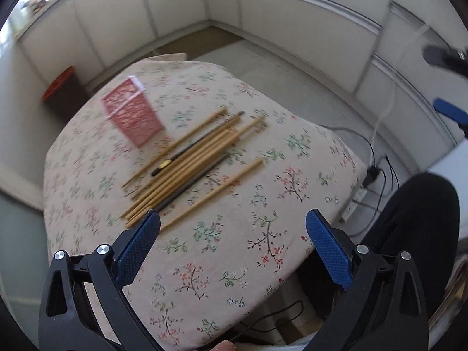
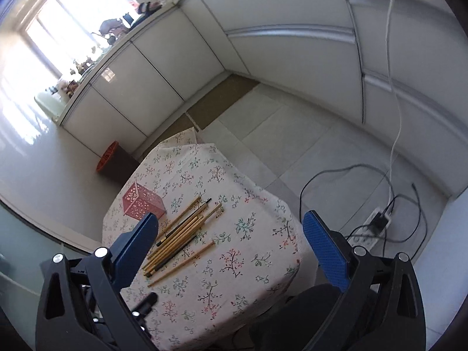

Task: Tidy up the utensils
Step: 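Lower the left tool onto the pile and grasp one bamboo chopstick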

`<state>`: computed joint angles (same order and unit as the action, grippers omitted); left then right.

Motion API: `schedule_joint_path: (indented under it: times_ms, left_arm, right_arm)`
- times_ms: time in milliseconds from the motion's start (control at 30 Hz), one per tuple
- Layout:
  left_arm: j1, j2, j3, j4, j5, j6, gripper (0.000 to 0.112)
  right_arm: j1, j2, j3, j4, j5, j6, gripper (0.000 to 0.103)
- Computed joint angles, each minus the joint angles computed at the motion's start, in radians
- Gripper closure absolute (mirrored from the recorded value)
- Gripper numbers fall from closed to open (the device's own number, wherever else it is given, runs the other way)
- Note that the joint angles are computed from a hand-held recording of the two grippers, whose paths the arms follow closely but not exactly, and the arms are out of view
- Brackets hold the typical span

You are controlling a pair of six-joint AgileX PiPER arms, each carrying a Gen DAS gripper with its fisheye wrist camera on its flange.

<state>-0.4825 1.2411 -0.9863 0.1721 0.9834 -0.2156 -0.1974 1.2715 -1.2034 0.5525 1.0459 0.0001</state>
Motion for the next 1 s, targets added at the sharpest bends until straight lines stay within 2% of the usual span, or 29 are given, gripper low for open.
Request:
schedule_joint_path:
  times_ms: [100,200,233,367,467,500,533,600,633,733,800,900,1000]
  left_arm:
    - [0.03,0.122,-0.03,-0.102,-0.046,0.258,0.017]
    - [0.123,0.269,-0.121,-0.257,-0.005,0.515,0.02]
    - [0.149,0.328,-0.16,-0.287,0.022,0.564,0.026]
    - [0.184,0.516,-0.297,-0.287,0.104,0.625,0.051]
    - [0.198,0.617,-0.373,-0.291,0.155,0.658,0.063]
    - [0.196,0.635,-0.385,-0.281,0.154,0.661,0.063]
    - [0.192,0.644,-0.392,-0.274,0.143,0.667,0.069]
    - [0.204,0.695,-0.442,-0.273,0.187,0.664,0.077]
    - [0.211,0.704,-0.461,-0.279,0.196,0.679,0.079]
    - [0.207,0.722,-0.493,-0.235,0.207,0.676,0.094]
    - [0.22,0.725,-0.496,-0.236,0.197,0.678,0.099]
    - [0.251,0.678,-0.422,-0.26,0.107,0.713,0.105]
    - [0.316,0.582,-0.3,-0.322,0.021,0.745,0.106]
  right_arm:
    - [-0.001,0.066,0.007,0.005,-0.02,0.004,0.007]
    - [0.007,0.125,0.007,0.006,-0.043,-0.001,0.007]
    - [0.014,0.145,0.005,0.005,-0.05,0.002,0.007]
    - [0.034,0.226,-0.006,0.011,-0.067,-0.011,0.007]
    - [0.031,0.27,-0.023,0.043,-0.052,-0.025,0.007]
    - [0.031,0.276,-0.023,0.052,-0.057,-0.031,0.007]
    - [0.038,0.278,-0.024,0.046,-0.069,-0.025,0.007]
    - [0.059,0.284,-0.029,0.017,-0.089,0.001,0.007]
    - [0.068,0.29,-0.035,0.004,-0.094,0.014,0.007]
    - [0.103,0.315,-0.054,-0.042,-0.103,0.068,0.007]
    - [0.135,0.34,-0.077,-0.094,-0.099,0.122,0.007]
    - [0.185,0.404,-0.129,-0.167,-0.076,0.228,0.007]
    - [0.209,0.502,-0.201,-0.168,-0.032,0.329,0.008]
